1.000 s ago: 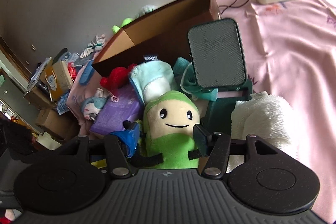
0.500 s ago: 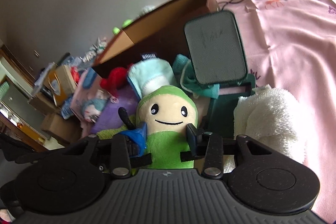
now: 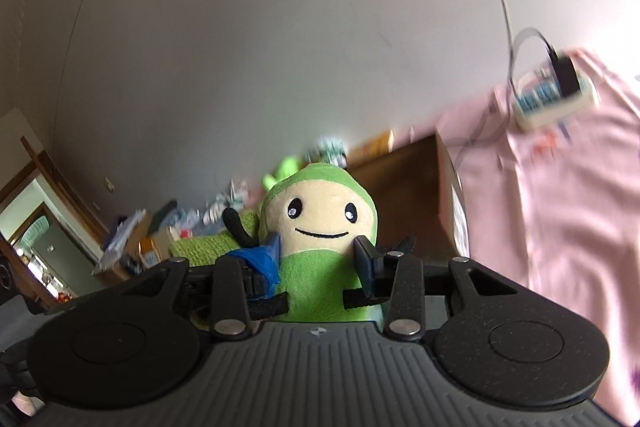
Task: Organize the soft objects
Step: 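Lift both toys and drop them into the brown box, opening both grippers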
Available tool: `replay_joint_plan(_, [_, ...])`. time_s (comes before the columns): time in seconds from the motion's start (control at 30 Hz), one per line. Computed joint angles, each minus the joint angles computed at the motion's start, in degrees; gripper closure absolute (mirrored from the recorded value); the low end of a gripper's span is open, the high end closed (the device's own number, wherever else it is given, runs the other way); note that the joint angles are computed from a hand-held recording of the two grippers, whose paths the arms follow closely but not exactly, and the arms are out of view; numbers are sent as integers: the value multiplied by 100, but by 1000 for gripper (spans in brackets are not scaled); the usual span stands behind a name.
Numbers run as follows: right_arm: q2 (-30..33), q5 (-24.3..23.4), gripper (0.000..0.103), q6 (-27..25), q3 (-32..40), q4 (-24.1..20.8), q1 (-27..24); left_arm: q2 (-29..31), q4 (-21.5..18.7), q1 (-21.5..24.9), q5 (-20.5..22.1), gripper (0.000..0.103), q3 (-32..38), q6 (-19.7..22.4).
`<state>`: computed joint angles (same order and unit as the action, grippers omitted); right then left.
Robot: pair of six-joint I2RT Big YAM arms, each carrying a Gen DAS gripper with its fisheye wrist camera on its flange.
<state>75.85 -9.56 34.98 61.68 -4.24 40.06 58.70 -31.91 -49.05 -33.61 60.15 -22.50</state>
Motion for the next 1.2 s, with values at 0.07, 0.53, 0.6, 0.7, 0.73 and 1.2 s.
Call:
replay_joint_plan(0.07, [299,69,80,-147,446,-118,-35,174,-53,304,22,85,259,377])
replay_joint_plan(0.53, [3488,745,80,-1037,4517,-2911,-91,1686,-10,2583,1032,85,744,1236])
replay_joint_plan(0.6, [3955,670,80,-943,5149,-3572,-80,1970,-66,2803,1187,84,822,1312])
replay_joint_plan(0.7, [4467,1034,78,-917,5888,-4374,33,2324,-183,3039,1215,79,965,1380])
replay_joint_plan(0.73, [4740,1213,77,-942,6346,-4783,64,2425,-271,3087,1159,74,1016,1379])
replay_joint_plan(1.2, [3999,729,75,-542,5450,-4152,-107,2268,-537,3054,783,41,924,822])
